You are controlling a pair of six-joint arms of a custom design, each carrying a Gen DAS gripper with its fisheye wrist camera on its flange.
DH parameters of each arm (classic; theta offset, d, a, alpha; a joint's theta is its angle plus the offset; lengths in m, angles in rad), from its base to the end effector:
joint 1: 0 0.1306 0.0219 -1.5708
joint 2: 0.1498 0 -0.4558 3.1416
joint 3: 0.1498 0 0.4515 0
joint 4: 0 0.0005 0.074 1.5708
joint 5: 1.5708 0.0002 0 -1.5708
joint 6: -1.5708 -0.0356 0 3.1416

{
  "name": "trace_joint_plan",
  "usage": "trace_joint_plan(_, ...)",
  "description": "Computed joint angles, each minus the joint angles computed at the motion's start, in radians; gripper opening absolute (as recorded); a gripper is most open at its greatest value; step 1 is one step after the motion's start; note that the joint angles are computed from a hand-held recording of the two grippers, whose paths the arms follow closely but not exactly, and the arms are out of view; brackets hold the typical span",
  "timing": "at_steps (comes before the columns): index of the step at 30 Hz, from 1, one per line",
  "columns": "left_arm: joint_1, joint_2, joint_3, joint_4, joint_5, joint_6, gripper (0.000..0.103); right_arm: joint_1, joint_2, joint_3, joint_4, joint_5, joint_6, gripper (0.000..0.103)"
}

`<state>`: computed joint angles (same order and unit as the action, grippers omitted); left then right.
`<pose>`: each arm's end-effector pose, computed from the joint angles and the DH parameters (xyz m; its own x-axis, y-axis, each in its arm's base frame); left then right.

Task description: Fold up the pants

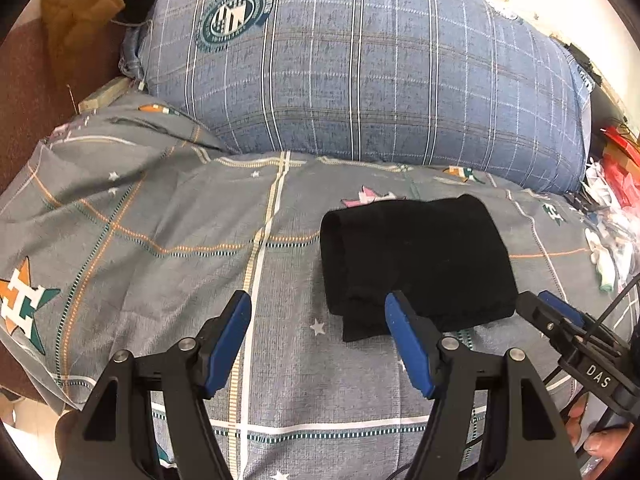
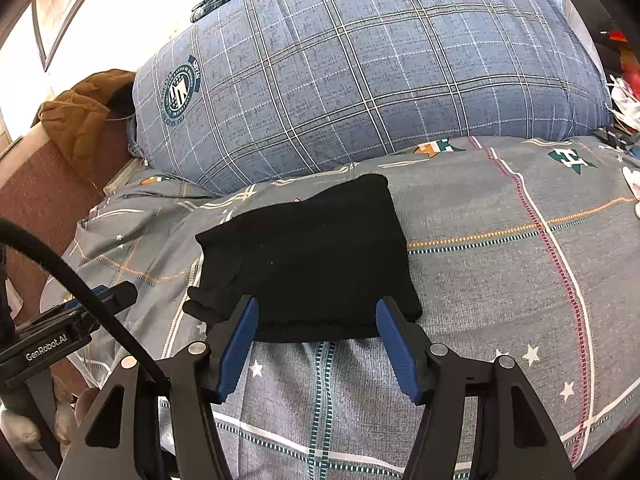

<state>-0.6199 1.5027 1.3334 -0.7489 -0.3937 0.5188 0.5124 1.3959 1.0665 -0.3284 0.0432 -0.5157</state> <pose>0.4707 -0.3198 0.4238 -0.7336 -0.0390 -0.6785 -0.0194 0.9991 -0.0364 0.4579 0.2553 0.3731 -0.6904 0.1769 -0.7014 -0.1374 0.9199 0.3673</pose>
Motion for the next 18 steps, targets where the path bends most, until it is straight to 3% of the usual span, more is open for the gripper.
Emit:
trace_joint_plan(6, 0.010, 0.035, 0.016, -0.038, 0.024, 0.021, 0.069, -0.019, 0.013, -0.009, 0.006, -0.024, -0.024, 0.067)
trace_joint_plan(8, 0.026, 0.044, 0.019, -0.038, 0.080, 0.026, 0.069, -0.029, 0.017, -0.013, 0.010, -0.033, -0.032, 0.067)
trace_joint_plan(9, 0.036, 0.045, 0.016, -0.032, 0.119, 0.039, 0.069, -0.036, 0.020, -0.015, 0.013, -0.042, -0.037, 0.067)
trace_joint_plan(11, 0.090, 0.037, -0.012, 0.030, 0.290, 0.086, 0.069, -0.049, 0.024, -0.017, 0.016, -0.061, -0.043, 0.067)
trace_joint_plan(13, 0.138, 0.039, -0.035, 0.088, 0.415, 0.138, 0.069, -0.065, 0.029, -0.012, 0.017, -0.082, -0.035, 0.070)
trace_joint_plan(18, 0.218, 0.096, -0.043, 0.172, 0.634, 0.231, 0.069, -0.130, 0.077, 0.039, 0.004, -0.202, -0.022, 0.075)
